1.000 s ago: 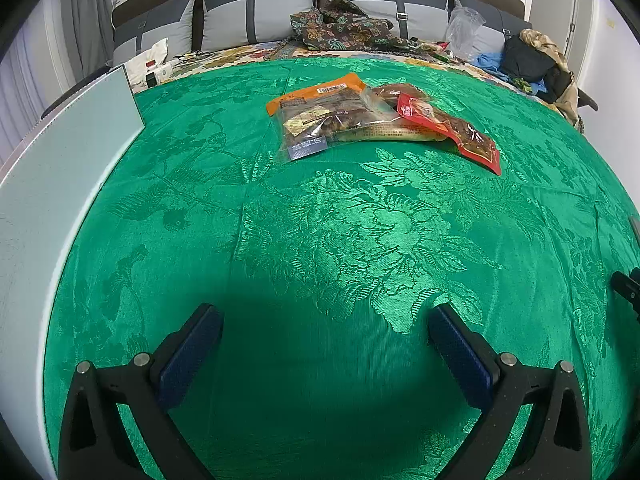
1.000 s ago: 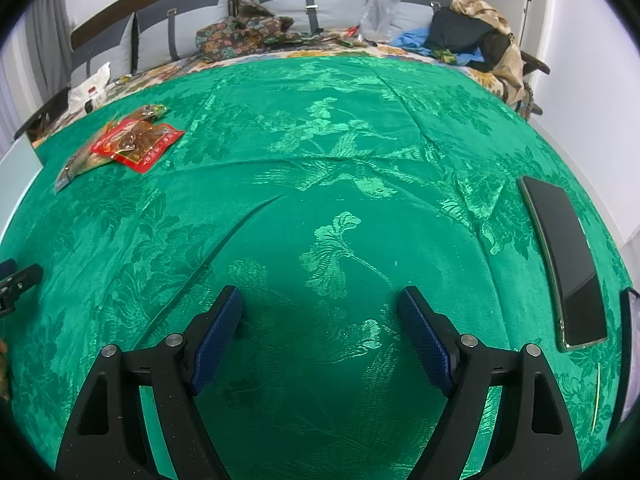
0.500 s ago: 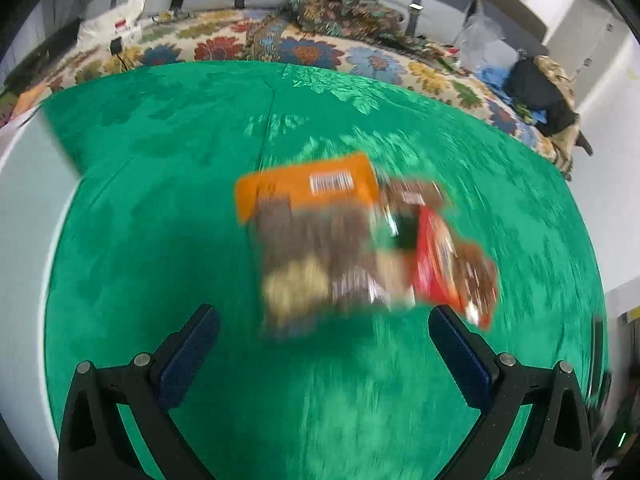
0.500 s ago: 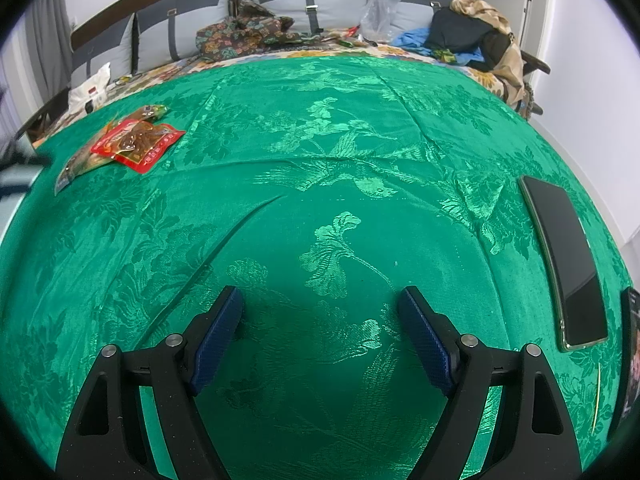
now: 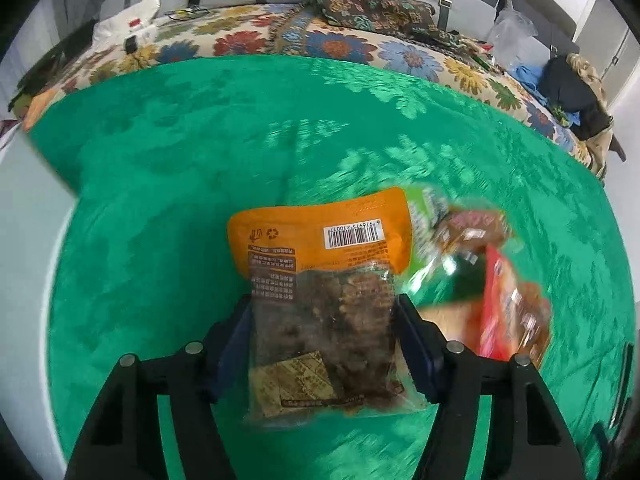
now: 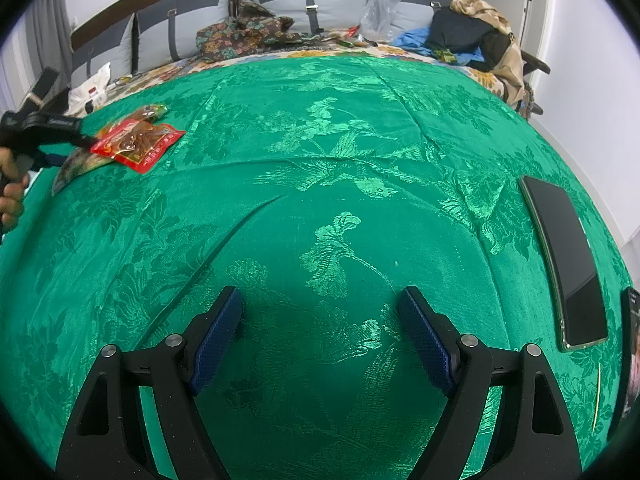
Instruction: Organize snacks
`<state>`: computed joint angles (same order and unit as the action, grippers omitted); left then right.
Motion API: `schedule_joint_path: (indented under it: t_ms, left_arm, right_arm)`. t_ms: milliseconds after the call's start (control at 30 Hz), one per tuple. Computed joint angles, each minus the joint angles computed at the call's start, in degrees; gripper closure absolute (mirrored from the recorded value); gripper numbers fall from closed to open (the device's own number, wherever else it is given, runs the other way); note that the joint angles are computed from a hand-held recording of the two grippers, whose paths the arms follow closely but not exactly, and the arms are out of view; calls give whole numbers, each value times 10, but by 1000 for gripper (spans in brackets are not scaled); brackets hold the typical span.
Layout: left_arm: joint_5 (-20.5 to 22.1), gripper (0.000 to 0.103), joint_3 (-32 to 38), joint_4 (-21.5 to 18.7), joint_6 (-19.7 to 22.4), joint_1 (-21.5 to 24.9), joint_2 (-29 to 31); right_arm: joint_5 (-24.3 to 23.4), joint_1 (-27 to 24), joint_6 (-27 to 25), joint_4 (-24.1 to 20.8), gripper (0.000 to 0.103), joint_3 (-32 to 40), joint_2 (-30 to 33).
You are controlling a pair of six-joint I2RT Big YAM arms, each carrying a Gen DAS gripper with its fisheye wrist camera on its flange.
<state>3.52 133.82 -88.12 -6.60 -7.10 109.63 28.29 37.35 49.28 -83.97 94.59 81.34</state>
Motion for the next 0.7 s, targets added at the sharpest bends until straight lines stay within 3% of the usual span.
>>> schedule_joint_path:
  t_ms: [333,400,467,567,700]
  left_arm:
    - [-34,35,-350,60,114,40,-265]
    - [-33,30,-411,94,131,37,-314]
    - [-33,11,-453,124,136,37,-345]
    - [-11,0,-493,166,123,54,-368]
    - [5,0,-512,206,125,72,-380]
  right_arm:
    - [0,-1,0,1,19,-1,1]
    - [0,0,0,1,19,0,1]
    - [0,0,0,1,19,0,1]
    - [0,0,0,1,19,0,0]
    - [0,0,0,1,19,0,1]
